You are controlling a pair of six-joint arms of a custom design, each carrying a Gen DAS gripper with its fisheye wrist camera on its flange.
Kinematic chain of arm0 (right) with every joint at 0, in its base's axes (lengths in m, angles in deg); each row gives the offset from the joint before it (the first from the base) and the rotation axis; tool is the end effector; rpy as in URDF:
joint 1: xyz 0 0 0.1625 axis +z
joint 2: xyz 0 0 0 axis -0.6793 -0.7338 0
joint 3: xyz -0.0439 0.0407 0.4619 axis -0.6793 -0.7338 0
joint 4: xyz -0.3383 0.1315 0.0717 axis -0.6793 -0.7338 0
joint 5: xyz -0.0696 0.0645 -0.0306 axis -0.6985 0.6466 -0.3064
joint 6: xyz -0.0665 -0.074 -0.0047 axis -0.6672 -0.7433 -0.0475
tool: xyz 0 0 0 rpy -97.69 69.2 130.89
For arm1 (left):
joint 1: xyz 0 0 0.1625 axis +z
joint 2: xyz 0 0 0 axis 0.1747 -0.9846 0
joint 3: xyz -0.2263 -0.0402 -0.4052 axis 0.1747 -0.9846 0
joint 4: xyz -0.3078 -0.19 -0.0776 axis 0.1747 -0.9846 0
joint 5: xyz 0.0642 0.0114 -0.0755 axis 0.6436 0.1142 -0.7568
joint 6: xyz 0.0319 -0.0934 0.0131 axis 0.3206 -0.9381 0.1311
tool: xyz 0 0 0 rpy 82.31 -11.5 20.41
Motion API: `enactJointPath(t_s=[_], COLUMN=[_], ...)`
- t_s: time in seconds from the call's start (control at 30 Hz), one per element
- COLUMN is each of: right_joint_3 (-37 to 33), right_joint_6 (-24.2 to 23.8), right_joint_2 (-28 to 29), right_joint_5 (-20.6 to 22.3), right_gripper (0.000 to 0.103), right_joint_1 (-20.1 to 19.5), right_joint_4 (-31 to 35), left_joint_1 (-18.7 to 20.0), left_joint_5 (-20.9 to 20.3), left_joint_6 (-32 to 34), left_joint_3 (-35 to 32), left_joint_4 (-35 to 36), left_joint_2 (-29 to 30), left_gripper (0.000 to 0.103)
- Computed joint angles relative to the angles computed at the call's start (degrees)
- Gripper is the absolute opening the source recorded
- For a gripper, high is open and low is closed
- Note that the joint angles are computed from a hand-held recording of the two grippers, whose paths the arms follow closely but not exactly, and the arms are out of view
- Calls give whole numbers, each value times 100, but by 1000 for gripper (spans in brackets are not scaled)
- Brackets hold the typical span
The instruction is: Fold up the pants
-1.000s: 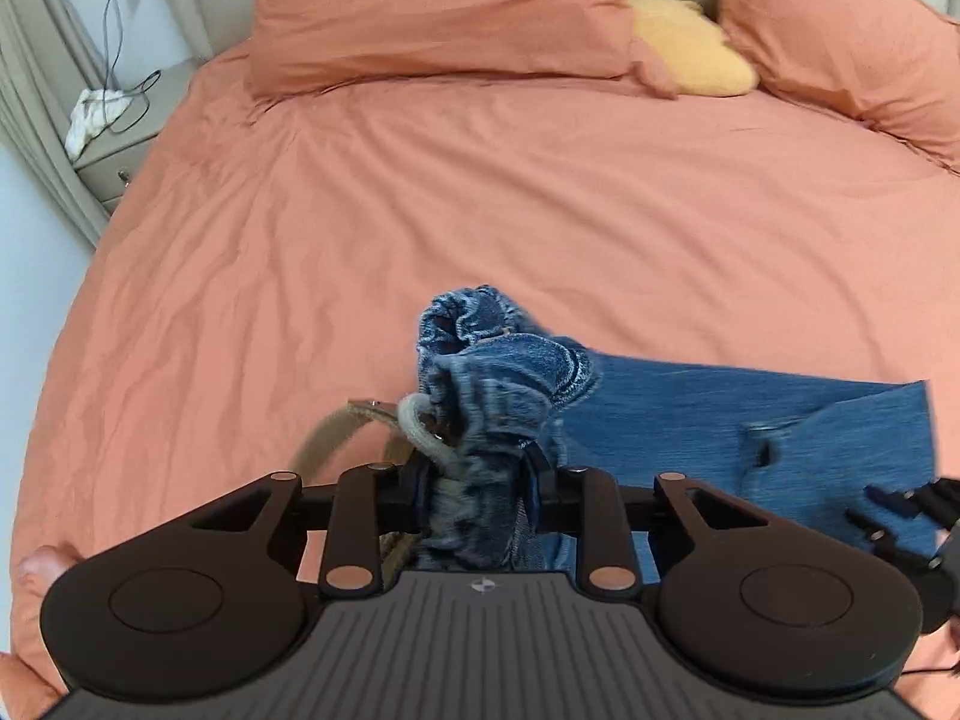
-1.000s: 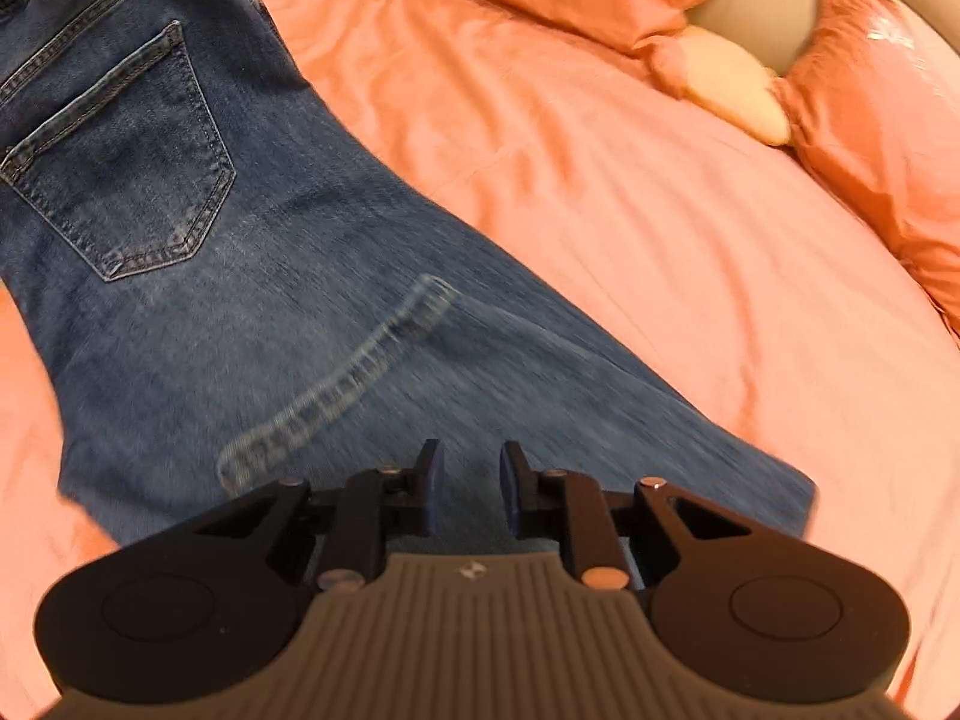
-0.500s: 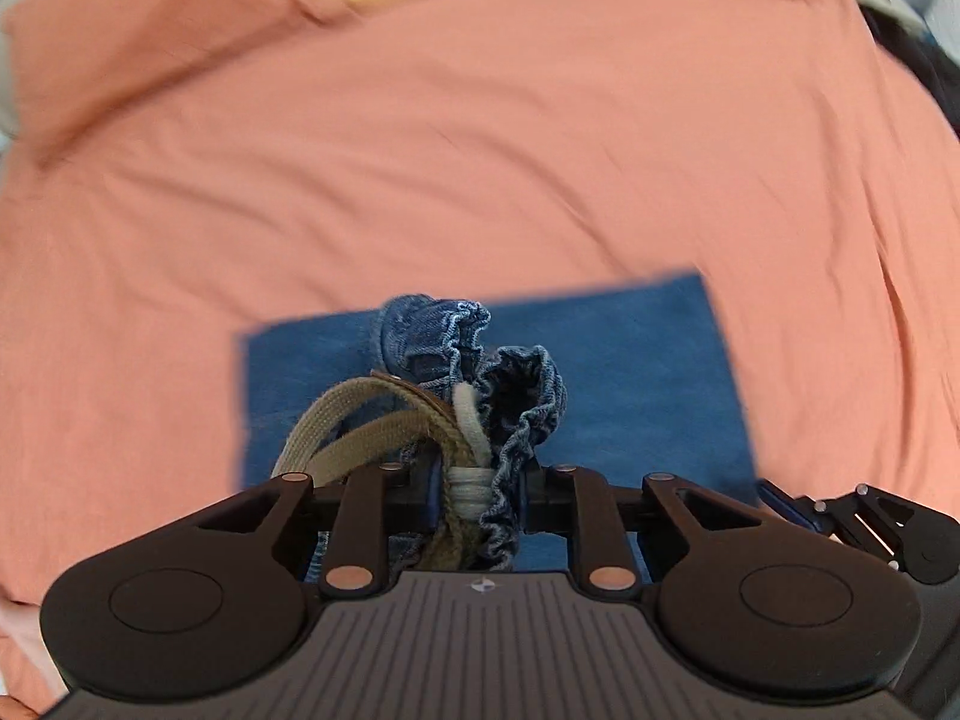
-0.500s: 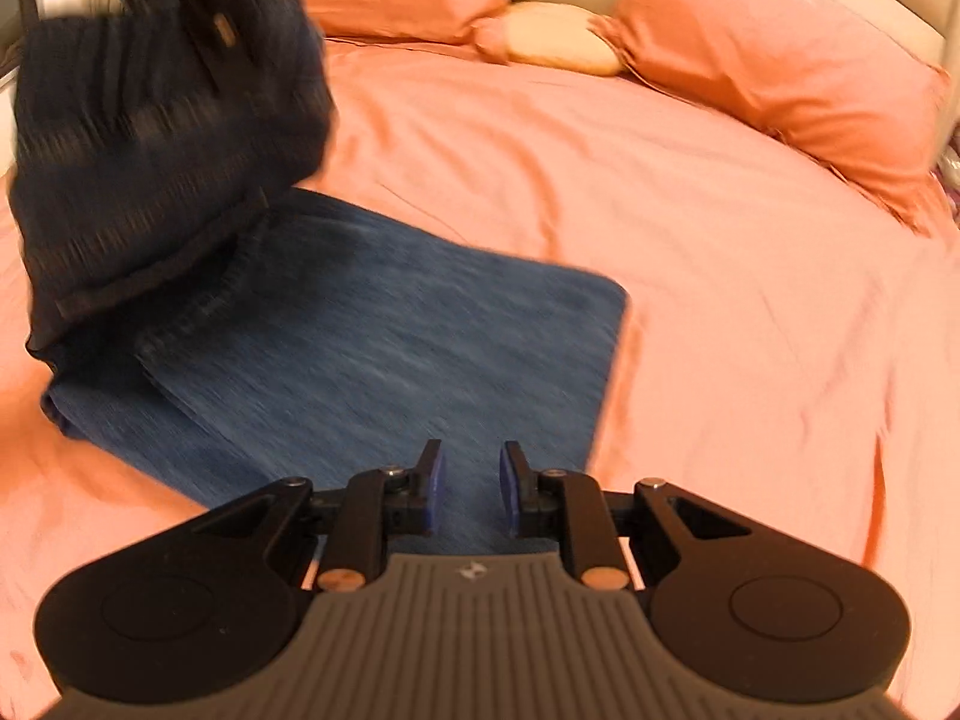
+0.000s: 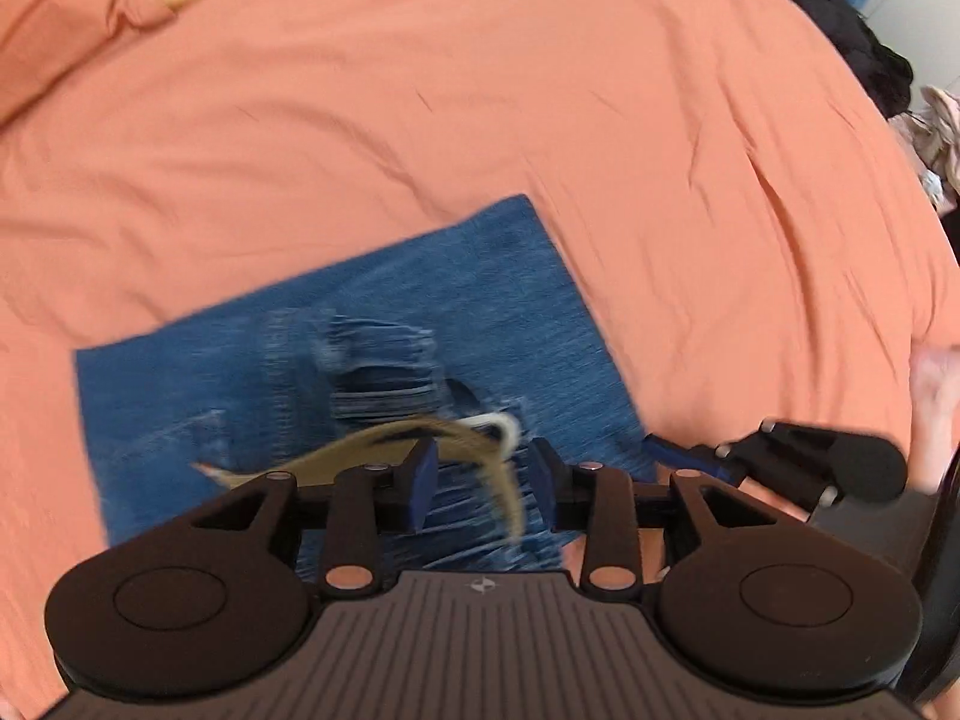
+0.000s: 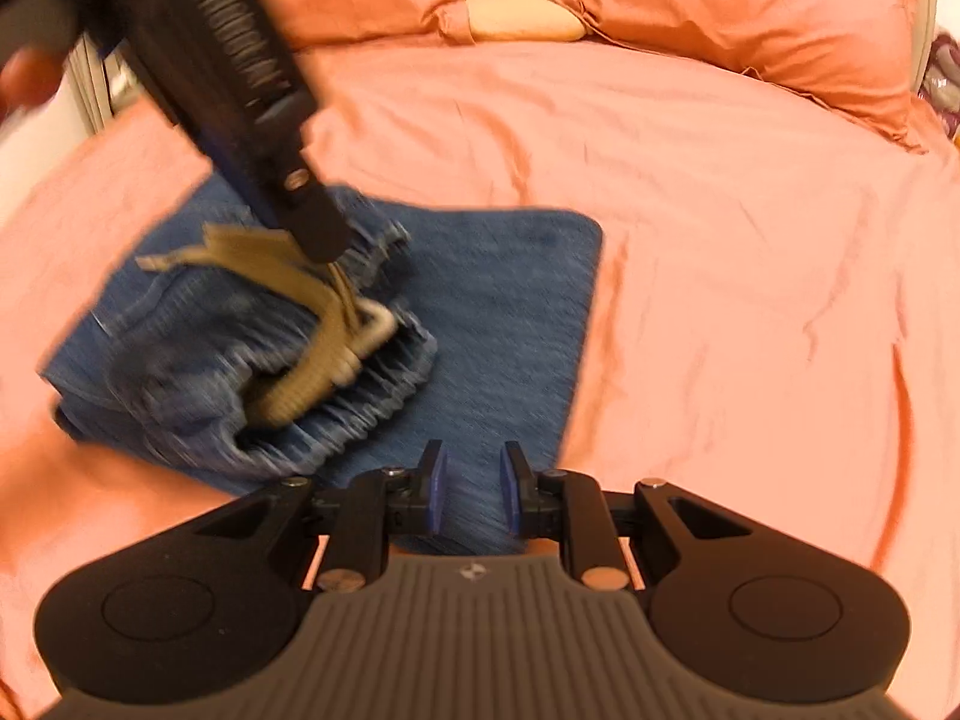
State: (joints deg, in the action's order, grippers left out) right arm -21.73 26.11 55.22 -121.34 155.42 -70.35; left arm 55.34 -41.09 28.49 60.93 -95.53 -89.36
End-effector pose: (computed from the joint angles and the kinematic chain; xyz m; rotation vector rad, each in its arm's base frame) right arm 0.4006 -0.7602 0.2049 0.6378 -2.4561 0.4924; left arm -0.1693 -0.8353 0.3891 0.5744 2.4135 -0.0344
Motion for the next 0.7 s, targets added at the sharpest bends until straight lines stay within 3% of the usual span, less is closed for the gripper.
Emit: enactJointPath(t_s=[0.33,0.43,0.53,0.7], right_joint_3=[-1392,-1956,-2522,-2722], right_joint_6=[932,1269,1797,2456], right_joint_2=[564,849,1095,1245], right_joint_5=[844,772,896,1069], right_gripper=[16,16,17,31], right_joint_1=[194,237,181,59], right_joint_4=[948,1397,1973,2198], left_joint_1=[419,619,814,1045], left_joint_5=[763,750,653,725], left_joint_6=[1250,1553,1927,2787], left_joint_3=[2903,3515,4203,5193], left_joint_4=[-2022,-2388,-2923,-3876], left_joint_2=[-1689,-2115,-2545,-3042], left_gripper=[47,48,56,61])
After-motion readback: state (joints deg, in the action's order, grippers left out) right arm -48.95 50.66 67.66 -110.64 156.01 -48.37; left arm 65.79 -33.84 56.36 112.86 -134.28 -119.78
